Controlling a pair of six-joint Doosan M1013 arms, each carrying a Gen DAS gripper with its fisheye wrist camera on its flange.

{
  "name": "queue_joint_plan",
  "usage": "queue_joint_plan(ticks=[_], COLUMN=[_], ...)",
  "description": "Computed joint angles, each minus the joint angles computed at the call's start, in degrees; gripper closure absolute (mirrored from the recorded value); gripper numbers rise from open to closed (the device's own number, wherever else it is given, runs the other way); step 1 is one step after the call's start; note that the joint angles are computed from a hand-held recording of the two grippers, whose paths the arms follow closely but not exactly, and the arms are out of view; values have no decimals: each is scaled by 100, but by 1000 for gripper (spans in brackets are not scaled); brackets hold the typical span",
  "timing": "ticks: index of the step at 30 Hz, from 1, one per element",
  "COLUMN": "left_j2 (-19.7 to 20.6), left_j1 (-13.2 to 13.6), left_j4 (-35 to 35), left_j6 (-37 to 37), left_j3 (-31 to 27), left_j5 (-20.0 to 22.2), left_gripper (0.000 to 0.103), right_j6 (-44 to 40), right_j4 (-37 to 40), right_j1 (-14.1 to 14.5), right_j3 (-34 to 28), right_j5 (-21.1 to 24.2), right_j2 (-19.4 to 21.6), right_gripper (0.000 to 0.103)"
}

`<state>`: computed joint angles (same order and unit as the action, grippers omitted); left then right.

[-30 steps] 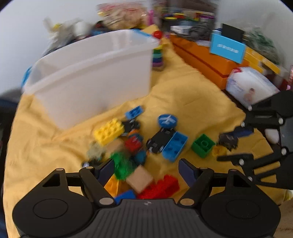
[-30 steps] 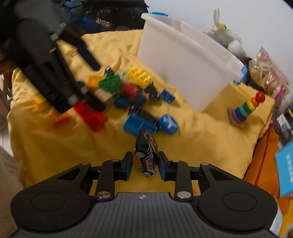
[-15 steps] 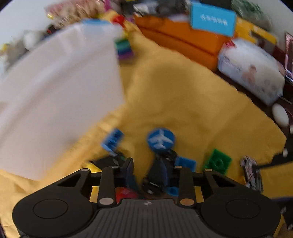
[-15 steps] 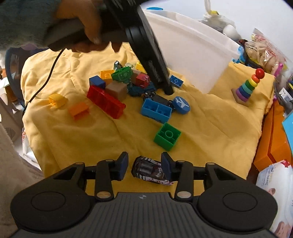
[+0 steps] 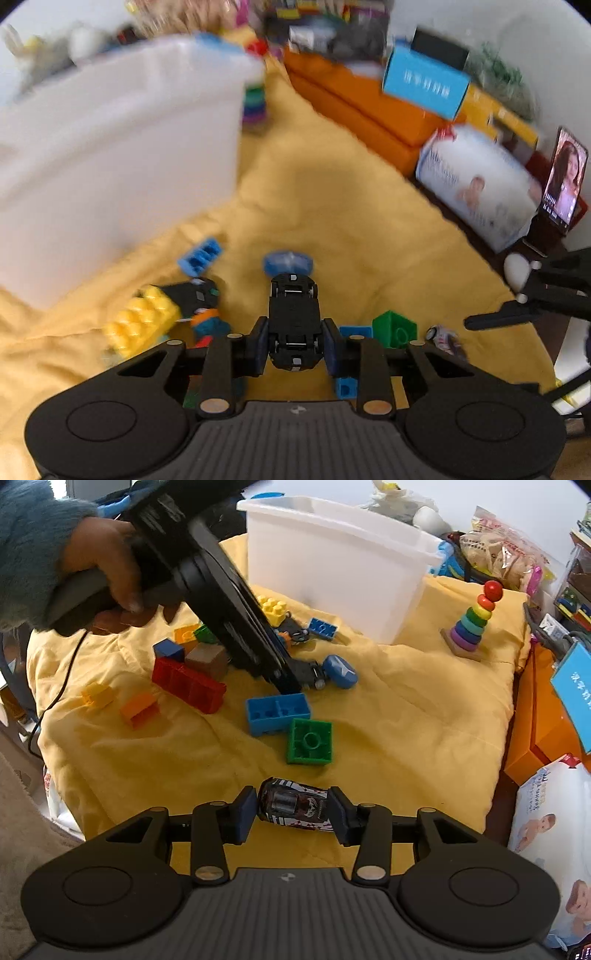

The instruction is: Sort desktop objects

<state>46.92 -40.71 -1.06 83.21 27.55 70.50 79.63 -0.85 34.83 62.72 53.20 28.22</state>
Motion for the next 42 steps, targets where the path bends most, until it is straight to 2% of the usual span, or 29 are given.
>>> queue_joint_plan(ticks=[2,6,9,11,15,19,21,28,31,33,36,39,42], left_j2=[-295,-762,-928,-939,-928,-836,-821,-942,-941,-933,-1058,-968,-836], left_j1=[-79,-125,-209,-287,-489,-667,-722,-737,-676,-738,-753,-700,-659], left_j4=[274,-215,-343,-222,555,1522,1719,1244,660,915,1131,1056,760], left_j6=[-64,-291,-332,-482,-516,-545,-609,-820,-911,-1027,-1347,-1525,-1444], left_j3=[407,1164,1558,1673,1670,1501,1461,1639,1665,1666,1853,1721,1567], left_j5=[-198,-356,-337,-183,127,419,427,-111,-306,-281,-611,-363,-31], left_gripper=[70,70,70,70,70,70,69,62,62,62,61,61,61], right_j6=[10,-143,-364,-641,-976,-1054,-1080,-1194,-1128,-1088,-1090,-1420,-1802], right_j4=[-2,207,448,656,663,781,852,1035,1067,1075,1050,1211,1017], right_j1=[-16,-91,-150,-191,-205,-231,-240,-276,-297,-309,-318,-357,-333], right_j3=[4,-1,-11,5,-6,1,-14,24,46,56,64,74,4], right_j5=[-36,-2,79,156,414,420,419,402,383,384,399,409,453], right_j2=[-14,-23,-28,-44,-27,-18,2,-2,-8,-11,-24,-39,6], right_gripper=[53,53,53,53,53,49,48,47,47,47,46,46,45])
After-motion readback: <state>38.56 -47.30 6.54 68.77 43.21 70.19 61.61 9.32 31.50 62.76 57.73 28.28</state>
